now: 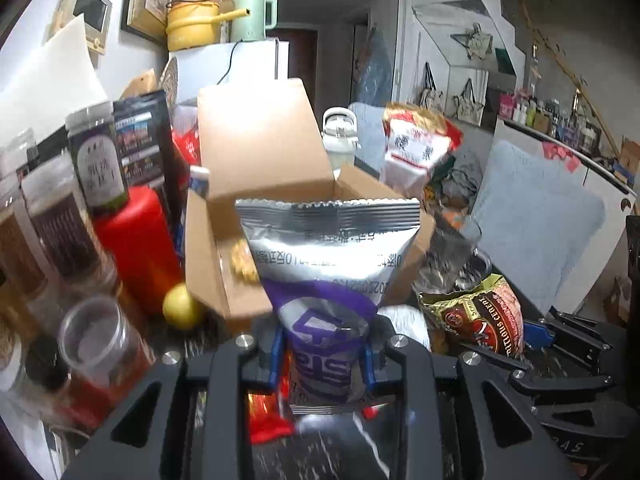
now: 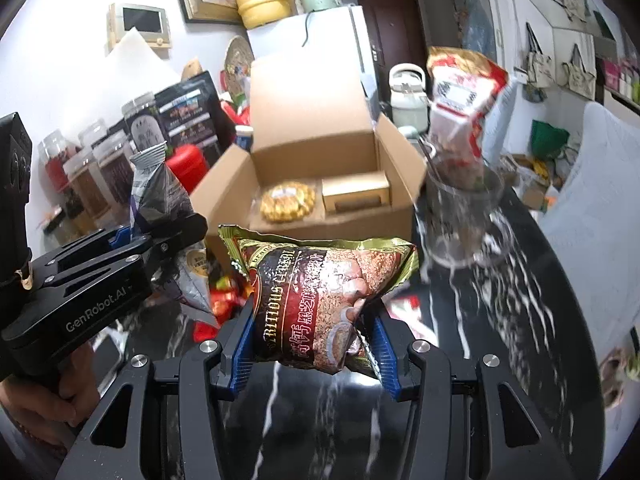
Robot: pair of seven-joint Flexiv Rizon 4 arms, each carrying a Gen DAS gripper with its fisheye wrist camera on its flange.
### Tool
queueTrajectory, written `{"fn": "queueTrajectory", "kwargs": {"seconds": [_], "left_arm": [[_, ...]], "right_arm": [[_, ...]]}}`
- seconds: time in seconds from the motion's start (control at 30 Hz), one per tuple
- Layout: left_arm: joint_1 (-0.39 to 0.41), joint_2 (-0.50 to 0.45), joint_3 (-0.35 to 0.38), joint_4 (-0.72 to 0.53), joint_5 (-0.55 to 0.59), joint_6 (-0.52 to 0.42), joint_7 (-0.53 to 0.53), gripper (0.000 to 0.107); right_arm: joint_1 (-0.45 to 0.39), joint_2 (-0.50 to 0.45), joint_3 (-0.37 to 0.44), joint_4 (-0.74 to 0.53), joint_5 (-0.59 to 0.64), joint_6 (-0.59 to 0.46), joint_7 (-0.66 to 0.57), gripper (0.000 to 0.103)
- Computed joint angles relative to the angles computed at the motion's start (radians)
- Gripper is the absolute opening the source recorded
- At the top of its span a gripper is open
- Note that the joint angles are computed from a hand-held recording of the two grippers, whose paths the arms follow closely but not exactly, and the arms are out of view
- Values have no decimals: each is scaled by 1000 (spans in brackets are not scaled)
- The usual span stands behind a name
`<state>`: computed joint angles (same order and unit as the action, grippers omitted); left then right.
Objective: Organize snacks
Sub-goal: 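Carry the purple-silver bag with the left tool while the right tool carries the cereal bag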
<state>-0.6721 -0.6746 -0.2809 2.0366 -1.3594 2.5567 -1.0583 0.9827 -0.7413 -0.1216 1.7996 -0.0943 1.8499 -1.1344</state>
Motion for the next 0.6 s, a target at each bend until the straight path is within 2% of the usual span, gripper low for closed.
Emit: {"fn": "queueTrajectory", "kwargs": {"seconds": [0.07, 0.2, 0.37, 0.5, 0.6], "left_arm": [[10, 4, 9, -9, 8, -1, 6, 29], [35, 4, 24, -30, 29, -3, 13, 29], [73, -6, 41, -68, 58, -15, 30, 29], [107, -23, 54, -101, 78, -32, 31, 29], [130, -33, 60, -123, 84, -49, 39, 29]], "right_arm": [[-23, -8, 18, -31, -18, -6, -4, 50], [-25, -32, -2, -106, -44, -28, -10, 50], [-106, -86, 66, -247, -117, -86, -3, 50], [-121, -136, 62, -354, -159, -131, 25, 50], [-157, -184, 98, -451, -206, -181, 31, 50]]}}
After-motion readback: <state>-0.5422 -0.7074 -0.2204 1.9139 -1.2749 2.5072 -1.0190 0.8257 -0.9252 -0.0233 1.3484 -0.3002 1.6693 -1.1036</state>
